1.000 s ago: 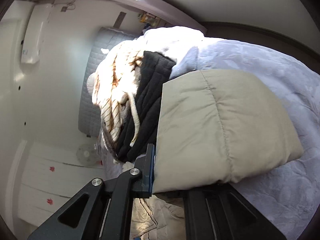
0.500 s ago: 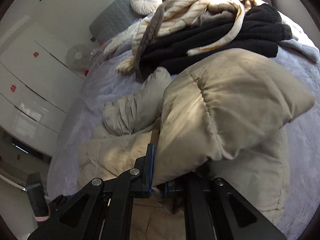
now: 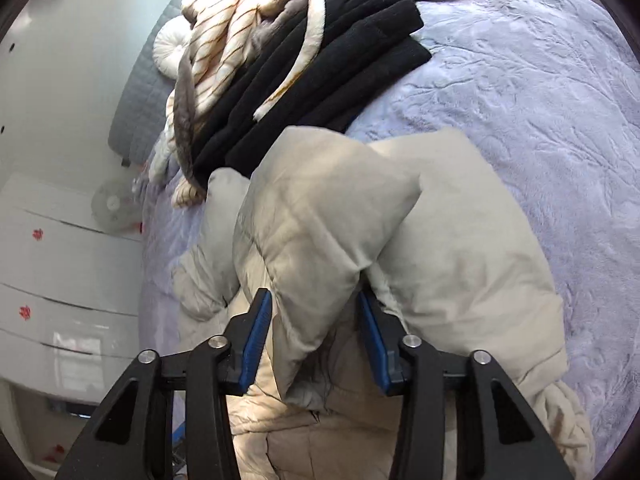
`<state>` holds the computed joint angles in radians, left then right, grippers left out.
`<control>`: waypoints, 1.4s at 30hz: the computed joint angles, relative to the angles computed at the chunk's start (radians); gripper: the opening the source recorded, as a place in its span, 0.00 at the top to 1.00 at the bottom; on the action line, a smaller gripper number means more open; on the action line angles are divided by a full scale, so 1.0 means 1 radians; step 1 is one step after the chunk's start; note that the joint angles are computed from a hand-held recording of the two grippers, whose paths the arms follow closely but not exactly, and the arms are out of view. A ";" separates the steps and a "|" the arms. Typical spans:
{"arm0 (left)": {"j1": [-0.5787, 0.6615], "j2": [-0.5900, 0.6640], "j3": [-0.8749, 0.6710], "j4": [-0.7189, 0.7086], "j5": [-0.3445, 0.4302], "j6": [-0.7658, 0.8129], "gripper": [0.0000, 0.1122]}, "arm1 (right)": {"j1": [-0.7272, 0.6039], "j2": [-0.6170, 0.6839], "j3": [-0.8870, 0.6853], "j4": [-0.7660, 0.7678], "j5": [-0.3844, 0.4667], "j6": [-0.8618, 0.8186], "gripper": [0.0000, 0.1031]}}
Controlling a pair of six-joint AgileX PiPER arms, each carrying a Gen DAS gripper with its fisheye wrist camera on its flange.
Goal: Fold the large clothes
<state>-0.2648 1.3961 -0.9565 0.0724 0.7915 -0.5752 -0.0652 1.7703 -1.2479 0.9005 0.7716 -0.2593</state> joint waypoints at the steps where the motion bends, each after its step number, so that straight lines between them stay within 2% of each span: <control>1: 0.027 -0.012 0.008 -0.044 -0.013 0.035 0.09 | 0.021 -0.015 -0.018 -0.031 -0.026 0.024 0.93; 3: 0.082 -0.037 0.024 -0.123 -0.038 0.094 0.09 | 0.089 -0.062 -0.045 -0.090 -0.069 0.019 0.94; 6: 0.205 -0.082 0.052 -0.307 -0.064 0.282 0.09 | 0.235 -0.090 -0.116 -0.183 -0.075 -0.024 0.94; 9: 0.364 -0.118 0.083 -0.542 -0.045 0.504 0.09 | 0.406 -0.072 -0.155 -0.333 -0.087 -0.018 0.94; 12: 0.472 -0.123 0.094 -0.688 -0.007 0.641 0.09 | 0.511 0.005 -0.195 -0.438 -0.036 0.023 0.93; 14: 0.506 -0.107 0.095 -0.765 0.022 0.721 0.09 | 0.537 0.055 -0.214 -0.494 0.031 0.072 0.85; 15: 0.517 -0.089 0.090 -0.812 0.042 0.769 0.09 | 0.530 0.050 -0.188 -0.493 0.044 0.080 0.74; 16: 0.514 -0.080 0.099 -0.855 0.050 0.806 0.09 | 0.509 0.033 -0.148 -0.466 0.042 0.066 0.64; 18: 0.503 -0.031 0.098 -0.955 0.077 0.892 0.09 | 0.437 -0.029 -0.046 -0.388 0.034 0.008 0.52; 19: 0.490 -0.004 0.094 -0.994 0.082 0.926 0.09 | 0.389 -0.066 0.008 -0.340 0.042 -0.023 0.49; 21: 0.452 0.052 0.081 -1.043 0.076 0.966 0.09 | 0.251 -0.107 0.092 -0.221 0.103 -0.100 0.49; 24: 0.363 0.141 0.033 -1.019 0.019 0.915 0.09 | 0.045 -0.128 0.177 -0.121 0.193 -0.138 0.49; 28: 0.278 0.227 -0.047 -0.983 -0.040 0.866 0.09 | -0.176 -0.124 0.268 0.036 0.215 -0.210 0.49; 29: 0.265 0.241 -0.070 -0.987 -0.042 0.859 0.23 | -0.210 -0.107 0.273 0.081 0.213 -0.225 0.49; 30: 0.258 0.259 -0.097 -1.002 -0.026 0.869 0.62 | -0.231 -0.092 0.273 0.118 0.205 -0.232 0.49; 31: 0.251 0.278 -0.134 -0.985 -0.001 0.851 0.85 | -0.240 -0.077 0.270 0.152 0.193 -0.237 0.49; 32: 0.247 0.282 -0.160 -0.985 0.016 0.842 0.93 | -0.247 -0.065 0.268 0.185 0.180 -0.248 0.49; 36: 0.291 0.134 -0.132 -1.059 0.006 0.927 0.93 | -0.264 -0.056 0.229 0.240 0.169 -0.268 0.49; 39: 0.373 0.048 -0.076 -1.069 0.053 0.953 0.93 | -0.236 -0.052 0.210 0.229 0.169 -0.254 0.49; 42: 0.388 0.034 -0.001 -0.950 0.041 0.899 0.93 | -0.201 -0.026 0.210 0.201 0.145 -0.235 0.49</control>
<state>0.1234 1.4306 -0.9579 -0.8771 0.8330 0.3236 -0.2661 1.7445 -1.0376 1.1013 0.9162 -0.4942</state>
